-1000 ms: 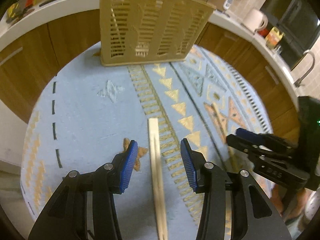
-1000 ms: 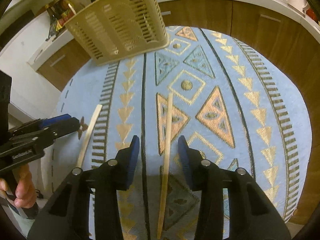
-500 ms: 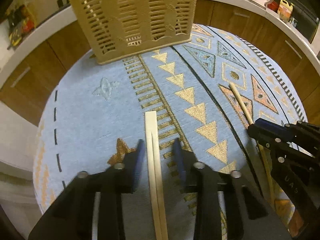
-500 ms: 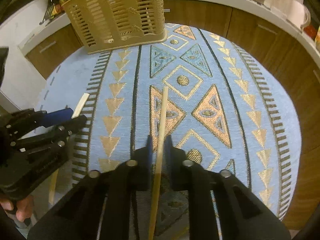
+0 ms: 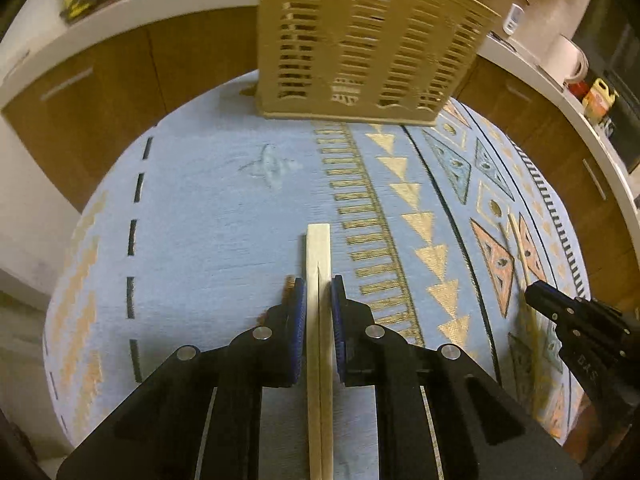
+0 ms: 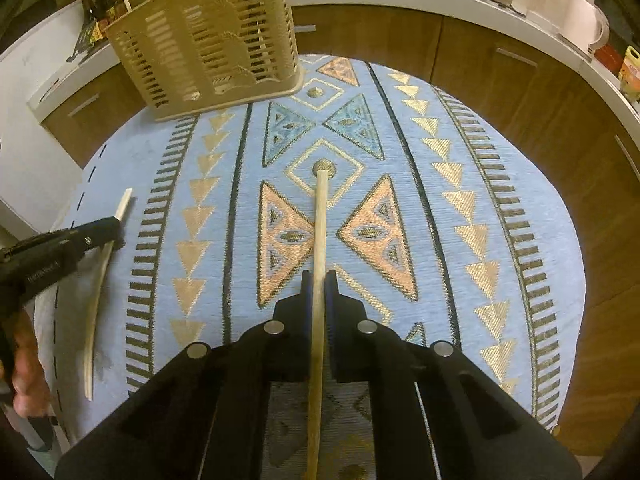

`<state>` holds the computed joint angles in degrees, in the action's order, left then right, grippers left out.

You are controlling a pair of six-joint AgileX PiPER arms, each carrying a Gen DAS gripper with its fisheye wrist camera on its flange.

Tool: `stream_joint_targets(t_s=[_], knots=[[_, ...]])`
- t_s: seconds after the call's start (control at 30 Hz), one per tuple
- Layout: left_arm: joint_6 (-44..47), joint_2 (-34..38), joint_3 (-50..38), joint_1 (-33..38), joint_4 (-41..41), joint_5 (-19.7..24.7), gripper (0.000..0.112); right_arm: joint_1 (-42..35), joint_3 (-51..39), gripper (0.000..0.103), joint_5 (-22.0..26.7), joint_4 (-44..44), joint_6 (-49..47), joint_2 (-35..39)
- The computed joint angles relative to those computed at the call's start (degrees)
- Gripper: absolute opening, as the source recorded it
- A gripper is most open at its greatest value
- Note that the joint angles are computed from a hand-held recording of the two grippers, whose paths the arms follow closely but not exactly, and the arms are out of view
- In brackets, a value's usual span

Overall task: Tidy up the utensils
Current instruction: 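Grasp a chopstick pair with the left tool while the right tool grasps a chopstick, then lift both held chopsticks up toward the beige caddy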

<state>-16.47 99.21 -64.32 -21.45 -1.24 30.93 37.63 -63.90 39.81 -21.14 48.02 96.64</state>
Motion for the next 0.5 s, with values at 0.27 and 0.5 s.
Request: stream_joint_targets(t_s=[0.27, 0.5], knots=[[14.44, 0.61, -1.25, 5.28, -10.79, 3.84, 0.011, -3.09, -4.8, 0.006, 2.79, 10.18, -11.63, 2.53], [17.65, 2.66, -4.38, 6.62, -12.09, 6.88, 0.021, -8.04, -8.68, 0.025, 5.17, 23.0, -24.49, 4.55]])
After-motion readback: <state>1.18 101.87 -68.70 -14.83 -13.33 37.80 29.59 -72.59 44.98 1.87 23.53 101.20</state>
